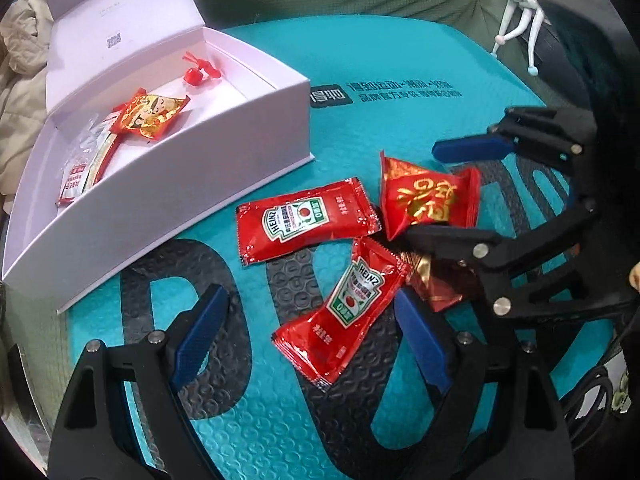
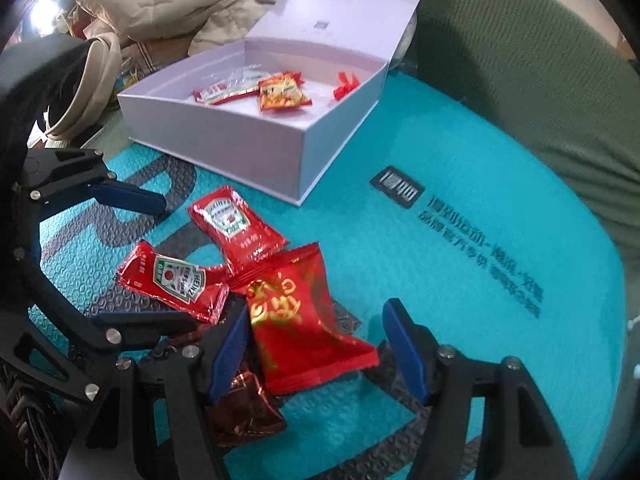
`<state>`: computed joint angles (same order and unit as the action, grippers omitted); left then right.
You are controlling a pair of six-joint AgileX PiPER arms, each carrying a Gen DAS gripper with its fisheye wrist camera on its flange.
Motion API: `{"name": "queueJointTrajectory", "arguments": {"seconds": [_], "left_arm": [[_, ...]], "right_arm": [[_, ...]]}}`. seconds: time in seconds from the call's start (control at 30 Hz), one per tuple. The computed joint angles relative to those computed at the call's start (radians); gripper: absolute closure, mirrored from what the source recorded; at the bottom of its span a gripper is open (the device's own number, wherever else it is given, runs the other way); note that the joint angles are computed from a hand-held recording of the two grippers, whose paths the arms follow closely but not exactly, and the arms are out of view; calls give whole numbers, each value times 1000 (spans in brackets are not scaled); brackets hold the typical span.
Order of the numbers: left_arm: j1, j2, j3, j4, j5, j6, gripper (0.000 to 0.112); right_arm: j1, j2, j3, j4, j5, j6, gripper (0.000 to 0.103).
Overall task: Organize objects
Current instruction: 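Move both grippers down over the red packets on the mat, then grasp the red candy packet with the right gripper while the left grasps a Heinz ketchup sachet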
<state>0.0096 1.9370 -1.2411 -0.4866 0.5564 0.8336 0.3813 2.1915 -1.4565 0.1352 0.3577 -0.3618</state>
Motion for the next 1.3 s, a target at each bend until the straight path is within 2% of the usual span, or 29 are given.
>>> {"name": "queueJointTrajectory", "arguments": {"seconds": [0.07, 0.17, 0.23, 0.3, 0.43, 0.57, 0.73, 0.97, 1.03, 1.13, 1.17, 1.27, 1.3], "left_arm": [[6, -4, 10, -31, -6, 27, 30], [14, -19, 40, -110, -18, 108, 47], [16, -29, 58, -152, -21, 153, 57], [15, -36, 68, -164, -23, 162, 65], [14, -48, 80, -164, -14, 130, 73], [-2, -72, 101, -127, 6, 75, 74], [-28, -132, 186, -105, -31, 57, 73], [16, -175, 241, -219, 15, 110, 73], [12, -183, 246, -207, -4, 81, 73], [5, -215, 267, -233, -54, 92, 72], [1, -222, 272, -233, -71, 91, 70], [-18, -214, 258, -209, -121, 58, 50], [-23, -203, 245, -196, -130, 38, 49]], "right_arm": [[-11, 0, 8, 76, -7, -55, 35], [-16, -4, 21, 107, -17, -66, 36], [-19, -17, 45, 140, -31, -95, 51], [-18, -28, 59, 117, -34, -63, 51], [-36, -54, 101, 99, -41, -9, 51], [-59, -95, 168, 104, -55, 16, 51], [-65, -172, 307, 131, -111, 2, 51], [-64, -266, 455, 172, -162, -6, 51], [-71, -284, 482, 221, -175, -37, 51], [-76, -295, 504, 209, -176, -14, 51], [-78, -299, 510, 238, -178, -43, 51], [-84, -304, 519, 289, -179, -93, 51], [-84, -302, 517, 291, -179, -91, 51]]}}
